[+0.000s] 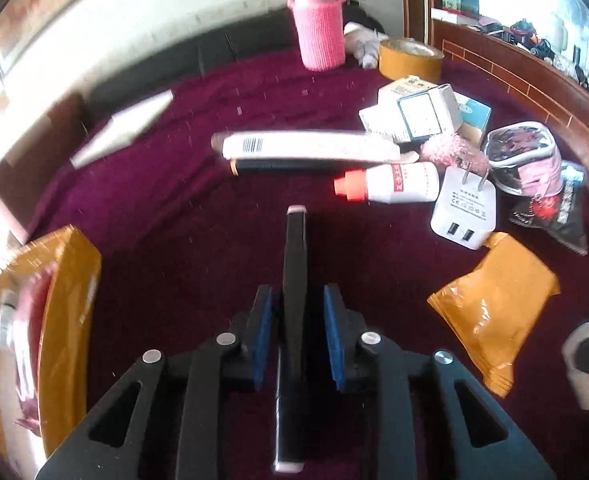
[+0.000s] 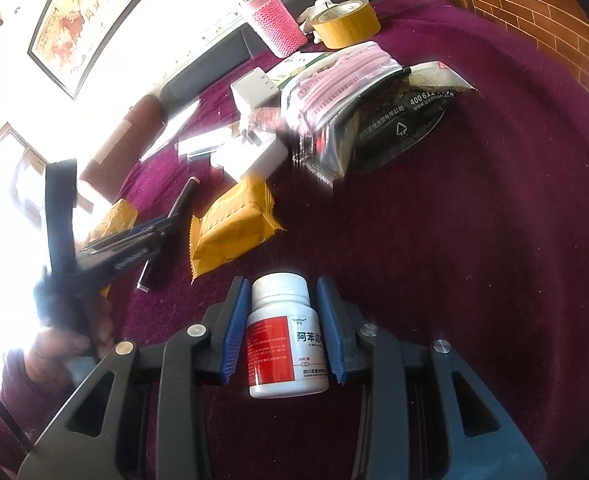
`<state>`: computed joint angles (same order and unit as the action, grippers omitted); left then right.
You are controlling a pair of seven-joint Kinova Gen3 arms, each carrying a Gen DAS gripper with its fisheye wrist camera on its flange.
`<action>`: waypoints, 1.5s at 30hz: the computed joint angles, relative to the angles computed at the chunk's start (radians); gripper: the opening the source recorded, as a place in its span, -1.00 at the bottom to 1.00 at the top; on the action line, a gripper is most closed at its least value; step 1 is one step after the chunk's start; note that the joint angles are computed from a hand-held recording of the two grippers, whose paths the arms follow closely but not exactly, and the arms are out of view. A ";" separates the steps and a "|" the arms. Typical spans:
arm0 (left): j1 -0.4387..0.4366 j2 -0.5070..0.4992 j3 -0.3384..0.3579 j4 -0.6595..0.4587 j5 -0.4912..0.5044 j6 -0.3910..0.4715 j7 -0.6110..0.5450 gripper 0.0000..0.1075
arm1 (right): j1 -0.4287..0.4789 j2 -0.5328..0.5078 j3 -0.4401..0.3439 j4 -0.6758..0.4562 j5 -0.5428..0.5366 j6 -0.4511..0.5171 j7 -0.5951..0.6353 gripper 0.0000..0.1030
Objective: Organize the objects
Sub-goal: 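Carry the pill bottle and marker into the tray and release them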
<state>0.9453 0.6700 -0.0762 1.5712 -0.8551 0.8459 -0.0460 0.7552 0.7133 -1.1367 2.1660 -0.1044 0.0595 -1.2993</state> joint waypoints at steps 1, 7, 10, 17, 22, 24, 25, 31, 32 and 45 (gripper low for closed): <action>0.007 0.003 -0.004 0.007 -0.016 -0.008 0.010 -0.64 | -0.009 -0.014 0.008 0.002 0.005 -0.002 -0.010 -0.37; -0.175 -0.114 0.194 0.180 -0.131 -0.162 0.120 -0.79 | -0.229 -0.226 0.195 0.048 0.125 -0.045 -0.216 -0.37; -0.161 -0.191 0.172 0.280 -0.185 -0.238 0.242 -0.79 | -0.368 -0.308 0.318 0.071 0.125 -0.057 -0.242 -0.38; 0.109 -0.380 -0.141 0.499 -0.307 -0.395 0.526 -0.78 | -0.287 -0.328 0.219 0.077 -0.116 -0.017 -0.048 -0.39; 0.233 -0.512 -0.218 0.639 -0.426 -0.352 0.730 -0.78 | -0.163 -0.346 0.053 0.050 -0.319 0.068 0.131 -0.38; 0.189 -0.572 -0.134 0.690 -0.435 -0.279 0.762 -0.78 | -0.200 -0.370 0.060 0.026 -0.401 0.104 0.191 -0.38; 0.154 -0.602 -0.088 0.710 -0.419 -0.248 0.754 -0.78 | -0.246 -0.387 0.083 0.014 -0.441 0.114 0.214 -0.38; 0.058 -0.730 -0.028 0.779 -0.210 -0.071 0.535 -0.78 | -0.524 -0.373 0.196 -0.142 -0.456 0.244 0.163 -0.38; 0.029 -0.746 -0.037 0.790 -0.185 -0.069 0.495 -0.78 | -0.570 -0.355 0.212 -0.174 -0.420 0.269 0.122 -0.38; -0.388 -0.683 -0.221 0.907 -0.157 -0.483 0.206 -0.78 | -1.171 0.094 0.393 -0.775 -0.015 0.458 -0.391 -0.37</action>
<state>0.5578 -0.0130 -0.2973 2.4780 -1.0124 0.3627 0.1600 -0.4159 0.8075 -0.7441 1.3906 -0.1195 0.5171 -1.6899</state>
